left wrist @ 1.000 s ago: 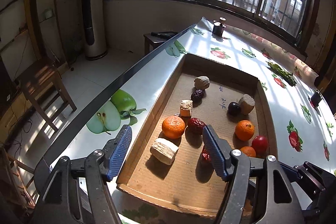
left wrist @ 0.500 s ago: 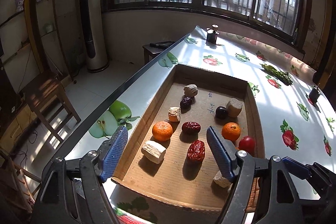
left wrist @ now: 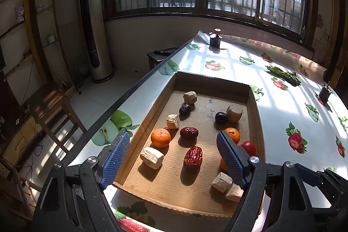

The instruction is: Organize fruits

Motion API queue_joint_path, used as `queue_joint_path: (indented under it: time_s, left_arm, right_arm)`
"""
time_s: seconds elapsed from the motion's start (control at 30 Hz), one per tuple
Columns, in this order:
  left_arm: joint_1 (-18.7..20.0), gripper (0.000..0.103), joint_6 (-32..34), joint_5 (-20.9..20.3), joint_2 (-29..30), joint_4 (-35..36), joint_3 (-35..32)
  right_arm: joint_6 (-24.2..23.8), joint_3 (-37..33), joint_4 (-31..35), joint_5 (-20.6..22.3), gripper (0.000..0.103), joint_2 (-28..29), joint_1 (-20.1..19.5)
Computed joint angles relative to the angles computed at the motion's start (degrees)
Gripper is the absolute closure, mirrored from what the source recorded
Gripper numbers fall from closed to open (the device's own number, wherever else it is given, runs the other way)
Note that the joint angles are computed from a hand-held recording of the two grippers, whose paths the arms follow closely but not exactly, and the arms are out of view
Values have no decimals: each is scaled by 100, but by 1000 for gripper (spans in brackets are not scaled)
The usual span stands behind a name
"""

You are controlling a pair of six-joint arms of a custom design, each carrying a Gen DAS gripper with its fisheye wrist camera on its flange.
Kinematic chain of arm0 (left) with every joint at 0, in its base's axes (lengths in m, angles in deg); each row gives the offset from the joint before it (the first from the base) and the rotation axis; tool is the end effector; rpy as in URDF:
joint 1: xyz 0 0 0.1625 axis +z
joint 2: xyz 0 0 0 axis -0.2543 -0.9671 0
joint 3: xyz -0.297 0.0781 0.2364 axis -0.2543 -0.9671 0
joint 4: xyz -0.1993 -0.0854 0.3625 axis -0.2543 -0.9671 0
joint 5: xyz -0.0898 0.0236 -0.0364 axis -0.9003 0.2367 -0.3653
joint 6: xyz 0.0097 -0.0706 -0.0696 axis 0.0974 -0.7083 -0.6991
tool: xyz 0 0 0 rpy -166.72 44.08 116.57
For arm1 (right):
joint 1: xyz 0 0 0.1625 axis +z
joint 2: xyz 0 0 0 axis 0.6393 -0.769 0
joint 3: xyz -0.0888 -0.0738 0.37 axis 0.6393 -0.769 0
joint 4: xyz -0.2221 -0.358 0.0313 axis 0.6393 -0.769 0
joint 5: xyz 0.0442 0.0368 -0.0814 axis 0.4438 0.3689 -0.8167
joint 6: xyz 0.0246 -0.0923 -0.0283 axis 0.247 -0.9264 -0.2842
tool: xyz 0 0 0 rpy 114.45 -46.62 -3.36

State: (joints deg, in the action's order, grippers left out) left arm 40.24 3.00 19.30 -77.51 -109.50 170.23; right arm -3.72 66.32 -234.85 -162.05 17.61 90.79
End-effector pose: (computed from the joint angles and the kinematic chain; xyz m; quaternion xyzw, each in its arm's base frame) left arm -0.1624 -0.3214 0.2687 0.1952 0.8405 -0.3804 0.3329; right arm 0.3211 -0.2741 0.0631 0.1302 -0.9028 0.3460 0.2196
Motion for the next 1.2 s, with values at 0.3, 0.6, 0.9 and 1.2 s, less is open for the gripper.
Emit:
queue_joint_path:
  time_s: [0.3, 0.6, 0.9, 1.2]
  left_arm:
    - [-73, 20, -97, 17, 104, 29, 5]
    - [-849, 2, -1960, 1181, -392, 1777, 115]
    - [-1109, 0, -3294, 1378, -715, 3069, 10]
    - [-761, 0, -2197, 726, -474, 1791, 63]
  right_arm:
    - [24, 136, -156, 57, 32, -93, -81]
    - [4, 235, -451, -98, 31, -94, -75]
    - [-128, 258, -713, -432, 30, -4, 51]
    - [-380, 179, -841, -1000, 23, 157, 278]
